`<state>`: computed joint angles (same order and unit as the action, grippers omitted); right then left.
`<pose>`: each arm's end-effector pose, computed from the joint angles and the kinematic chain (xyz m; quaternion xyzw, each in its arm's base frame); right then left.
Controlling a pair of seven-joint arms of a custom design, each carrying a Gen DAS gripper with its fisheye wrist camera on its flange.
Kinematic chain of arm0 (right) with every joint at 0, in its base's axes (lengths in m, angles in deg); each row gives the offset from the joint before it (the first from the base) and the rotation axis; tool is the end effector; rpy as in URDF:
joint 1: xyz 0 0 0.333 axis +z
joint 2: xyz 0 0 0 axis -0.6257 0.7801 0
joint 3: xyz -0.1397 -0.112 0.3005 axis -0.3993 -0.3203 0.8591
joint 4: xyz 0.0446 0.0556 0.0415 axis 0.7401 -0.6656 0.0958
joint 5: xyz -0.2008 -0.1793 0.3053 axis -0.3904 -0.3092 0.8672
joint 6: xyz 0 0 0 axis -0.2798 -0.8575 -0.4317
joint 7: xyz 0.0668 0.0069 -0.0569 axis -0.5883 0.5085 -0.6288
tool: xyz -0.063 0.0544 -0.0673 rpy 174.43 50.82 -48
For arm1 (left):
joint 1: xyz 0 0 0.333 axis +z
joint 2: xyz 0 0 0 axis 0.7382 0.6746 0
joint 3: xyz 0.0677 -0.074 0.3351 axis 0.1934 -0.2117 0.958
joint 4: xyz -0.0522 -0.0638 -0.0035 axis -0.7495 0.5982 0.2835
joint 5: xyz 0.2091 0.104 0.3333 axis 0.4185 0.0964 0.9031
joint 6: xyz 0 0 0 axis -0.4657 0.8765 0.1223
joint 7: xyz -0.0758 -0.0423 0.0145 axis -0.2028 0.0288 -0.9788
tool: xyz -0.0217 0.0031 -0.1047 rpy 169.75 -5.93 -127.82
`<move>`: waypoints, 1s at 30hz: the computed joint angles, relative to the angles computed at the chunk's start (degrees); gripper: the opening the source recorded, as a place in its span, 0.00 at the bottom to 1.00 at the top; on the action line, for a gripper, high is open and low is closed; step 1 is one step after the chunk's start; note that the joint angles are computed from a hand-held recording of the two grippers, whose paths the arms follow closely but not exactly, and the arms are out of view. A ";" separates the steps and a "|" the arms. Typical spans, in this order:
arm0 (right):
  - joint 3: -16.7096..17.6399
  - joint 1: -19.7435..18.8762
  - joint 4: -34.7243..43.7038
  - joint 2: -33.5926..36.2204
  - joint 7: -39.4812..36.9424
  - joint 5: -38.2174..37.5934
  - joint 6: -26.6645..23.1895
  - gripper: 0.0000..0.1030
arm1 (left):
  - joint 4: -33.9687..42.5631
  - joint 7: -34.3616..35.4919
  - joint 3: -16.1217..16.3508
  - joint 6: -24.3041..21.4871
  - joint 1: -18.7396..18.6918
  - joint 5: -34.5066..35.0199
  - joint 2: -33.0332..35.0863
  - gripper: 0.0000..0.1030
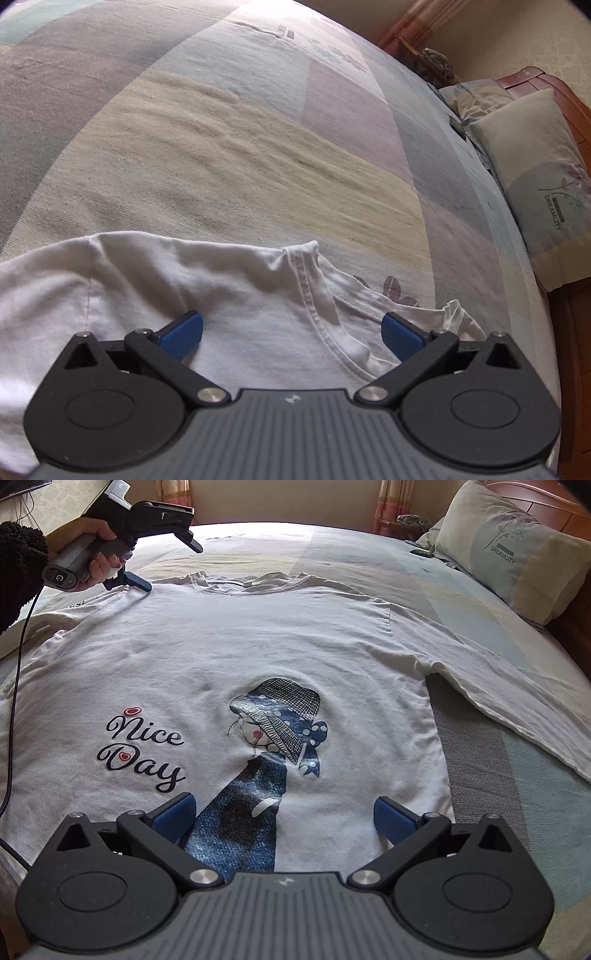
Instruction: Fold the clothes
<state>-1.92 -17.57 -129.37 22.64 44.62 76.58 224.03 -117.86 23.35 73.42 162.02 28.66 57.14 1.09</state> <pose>0.4767 0.2740 0.5224 -0.8257 0.4482 -0.1738 0.2950 0.6394 -0.3195 0.5182 -0.8578 0.3828 -0.3197 0.1243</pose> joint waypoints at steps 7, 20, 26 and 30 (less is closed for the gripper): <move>-0.42 0.40 -0.10 0.08 -1.52 1.84 0.31 1.00 | 7.84 4.35 0.03 -8.51 -0.83 -1.61 4.11 0.99; -0.43 0.79 -1.43 0.39 -4.31 3.98 4.46 1.00 | -16.14 -8.15 -6.67 -3.23 -3.34 0.81 -15.02 0.99; 0.67 -0.20 -2.21 0.78 -0.53 1.35 7.35 1.00 | -20.55 -13.66 -10.02 -5.20 -5.71 7.00 -17.58 0.99; 2.45 -2.21 -2.82 0.45 6.30 -4.35 8.07 1.00 | -22.19 -12.58 -11.26 -4.96 -6.64 8.00 -19.12 0.99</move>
